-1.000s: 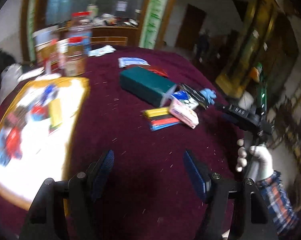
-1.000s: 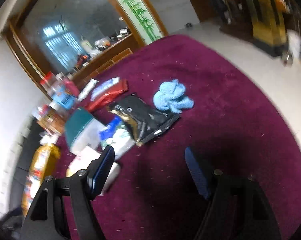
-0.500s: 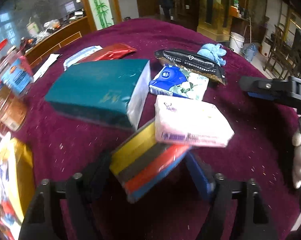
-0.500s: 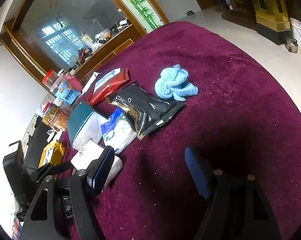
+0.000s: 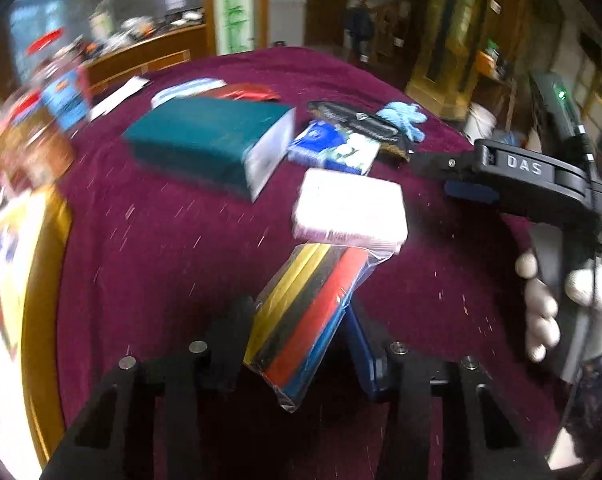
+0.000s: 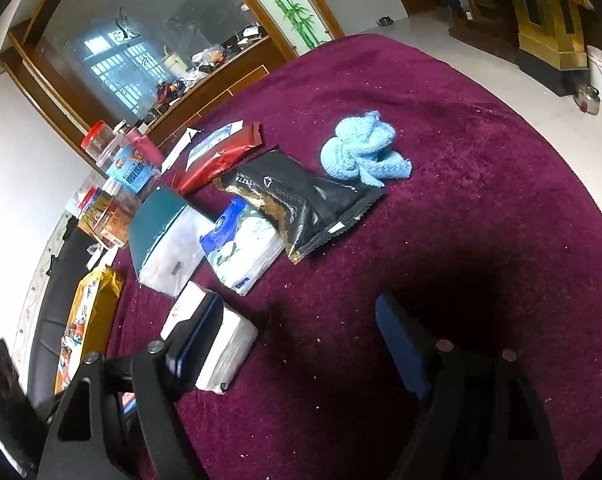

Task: Organize soft objects
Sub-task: 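Grasp the bagged yellow-black-red sponge pack with the left tool, then lift the sponge pack off the carpet with the left tool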

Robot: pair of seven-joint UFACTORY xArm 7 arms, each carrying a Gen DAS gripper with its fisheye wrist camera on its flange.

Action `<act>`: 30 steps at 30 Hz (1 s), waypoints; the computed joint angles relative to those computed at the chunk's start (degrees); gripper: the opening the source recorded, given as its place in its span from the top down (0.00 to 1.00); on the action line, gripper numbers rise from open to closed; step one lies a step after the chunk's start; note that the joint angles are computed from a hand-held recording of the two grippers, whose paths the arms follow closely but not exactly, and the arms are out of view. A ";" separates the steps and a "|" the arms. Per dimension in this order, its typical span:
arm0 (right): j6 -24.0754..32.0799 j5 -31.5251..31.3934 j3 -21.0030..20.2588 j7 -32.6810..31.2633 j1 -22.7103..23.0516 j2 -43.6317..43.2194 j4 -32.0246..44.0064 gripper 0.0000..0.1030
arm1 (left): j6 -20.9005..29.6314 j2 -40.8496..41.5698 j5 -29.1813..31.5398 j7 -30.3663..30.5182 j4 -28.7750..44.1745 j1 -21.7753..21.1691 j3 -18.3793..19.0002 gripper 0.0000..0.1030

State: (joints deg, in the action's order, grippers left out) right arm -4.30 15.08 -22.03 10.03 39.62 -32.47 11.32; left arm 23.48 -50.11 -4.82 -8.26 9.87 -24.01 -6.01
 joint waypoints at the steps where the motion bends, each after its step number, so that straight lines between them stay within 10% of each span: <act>1: 0.16 -0.25 1.64 0.33 -1.23 0.47 0.12 0.23 | 0.55 -1.45 -0.26 -0.73 -0.81 0.26 -0.06 0.49; 6: 1.91 -2.27 10.80 2.15 -8.47 2.38 0.92 0.20 | -0.71 -2.41 1.68 -3.14 -2.81 2.74 -1.76 0.36; 15: 1.65 -1.33 7.01 0.71 -4.33 0.77 0.74 0.20 | -3.25 6.37 3.08 -0.40 -0.48 0.25 -0.42 0.01; 25: 0.68 -3.08 13.76 2.99 -10.03 -0.05 -0.10 0.20 | -3.34 7.45 2.72 -0.61 0.23 0.62 -1.17 0.01; 30: -0.78 -6.43 23.89 7.06 -20.07 -0.77 -1.20 0.20 | -3.02 7.07 2.76 -0.96 0.14 0.75 -1.52 0.01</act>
